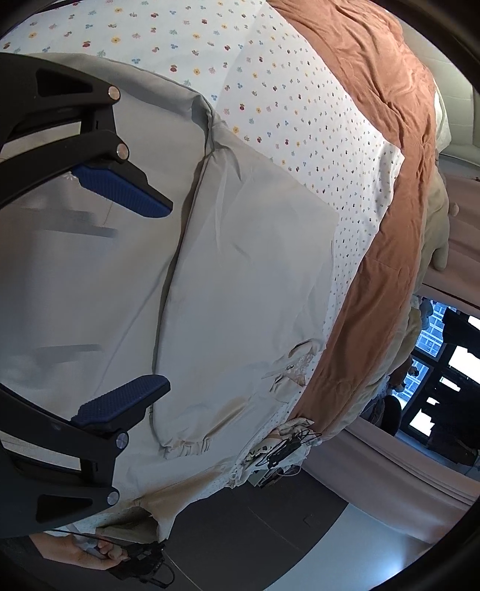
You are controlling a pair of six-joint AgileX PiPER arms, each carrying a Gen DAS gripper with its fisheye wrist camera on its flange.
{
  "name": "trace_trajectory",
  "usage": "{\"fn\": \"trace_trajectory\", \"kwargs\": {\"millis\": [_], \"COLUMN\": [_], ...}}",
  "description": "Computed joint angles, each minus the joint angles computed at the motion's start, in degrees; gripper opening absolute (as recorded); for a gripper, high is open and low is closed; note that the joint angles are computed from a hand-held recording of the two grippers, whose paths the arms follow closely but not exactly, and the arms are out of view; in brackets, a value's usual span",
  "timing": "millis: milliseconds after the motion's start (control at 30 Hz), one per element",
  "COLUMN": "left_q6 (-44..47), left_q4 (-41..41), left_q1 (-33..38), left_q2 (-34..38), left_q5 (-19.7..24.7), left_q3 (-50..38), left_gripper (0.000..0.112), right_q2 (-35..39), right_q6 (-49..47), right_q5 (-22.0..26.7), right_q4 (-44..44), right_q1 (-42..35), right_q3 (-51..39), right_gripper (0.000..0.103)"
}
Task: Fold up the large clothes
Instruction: 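Lift the sleeve with the right tool and fold it across the jacket body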
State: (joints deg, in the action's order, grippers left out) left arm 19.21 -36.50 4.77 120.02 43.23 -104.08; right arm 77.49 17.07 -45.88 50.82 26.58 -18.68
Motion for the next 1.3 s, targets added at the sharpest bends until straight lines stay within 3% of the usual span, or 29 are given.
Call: {"fn": "trace_trajectory", "kwargs": {"millis": [100, 300, 433, 500, 567, 667, 700, 733, 767, 833, 900, 967, 1100, 1300], "left_q6": [2.15, 6.11, 7.00, 6.97, 7.05, 7.15, 6.96, 6.79, 6.52, 6.12, 5.85, 5.96, 5.73, 3.72], "left_q4": [-2.35, -7.67, -10.41, -11.34, -12.34, -13.30, -13.39, -13.53, -13.64, -13.76, -13.60, -13.46, -12.31, -8.49], "left_q1": [1.18, 3.86, 5.47, 6.14, 6.89, 7.74, 7.91, 8.10, 8.26, 8.41, 8.30, 8.10, 7.34, 5.67], "left_q2": [-0.61, -2.47, -2.10, -1.75, -1.44, -1.19, -1.02, -0.75, -0.44, -0.07, 0.14, 0.16, 0.03, -0.33], "left_q5": [1.09, 2.23, 4.28, 5.06, 6.02, 6.86, 7.17, 7.61, 8.09, 8.76, 9.15, 9.32, 9.03, 6.60], "left_q3": [0.06, 0.82, -0.30, -1.08, -1.73, -2.28, -2.55, -2.92, -3.37, -3.81, -4.07, -4.03, -3.66, -2.56], "left_gripper": [0.088, 0.088, 0.088, 0.088, 0.088, 0.088, 0.088, 0.088, 0.088, 0.088, 0.088, 0.088, 0.088, 0.088], "right_q2": [1.19, 8.49, 14.08, 17.00, 17.86, 15.06, 13.73, 11.82, 10.63, 7.88, 4.01, 0.11, -4.63, -6.39], "right_q6": [-4.26, -13.28, -22.02, -30.55, -30.75, -28.36, -26.86, -23.07, -21.33, -13.29, -4.03, -1.21, 0.89, 15.46], "right_q5": [0.47, 8.73, 19.44, 25.41, 30.21, 32.31, 32.59, 32.67, 32.59, 30.74, 26.25, 21.75, 16.41, 11.01], "right_q4": [2.69, 4.46, 9.42, 16.86, 16.96, 15.67, 14.69, 11.61, 10.82, 5.66, -0.12, 0.88, 7.19, 4.35], "right_q1": [3.28, 2.83, 0.77, -0.99, -3.16, -4.52, -4.92, -5.55, -5.86, -4.99, -3.13, -1.42, 0.41, -1.02], "right_q3": [-1.77, -12.59, -20.92, -25.46, -26.34, -24.16, -23.04, -21.26, -19.96, -16.36, -10.40, -5.06, 2.66, 11.15], "right_gripper": [0.002, 0.002, 0.002, 0.002, 0.002, 0.004, 0.008, 0.023, 0.050, 0.079, 0.079, 0.079, 0.079, 0.079]}}
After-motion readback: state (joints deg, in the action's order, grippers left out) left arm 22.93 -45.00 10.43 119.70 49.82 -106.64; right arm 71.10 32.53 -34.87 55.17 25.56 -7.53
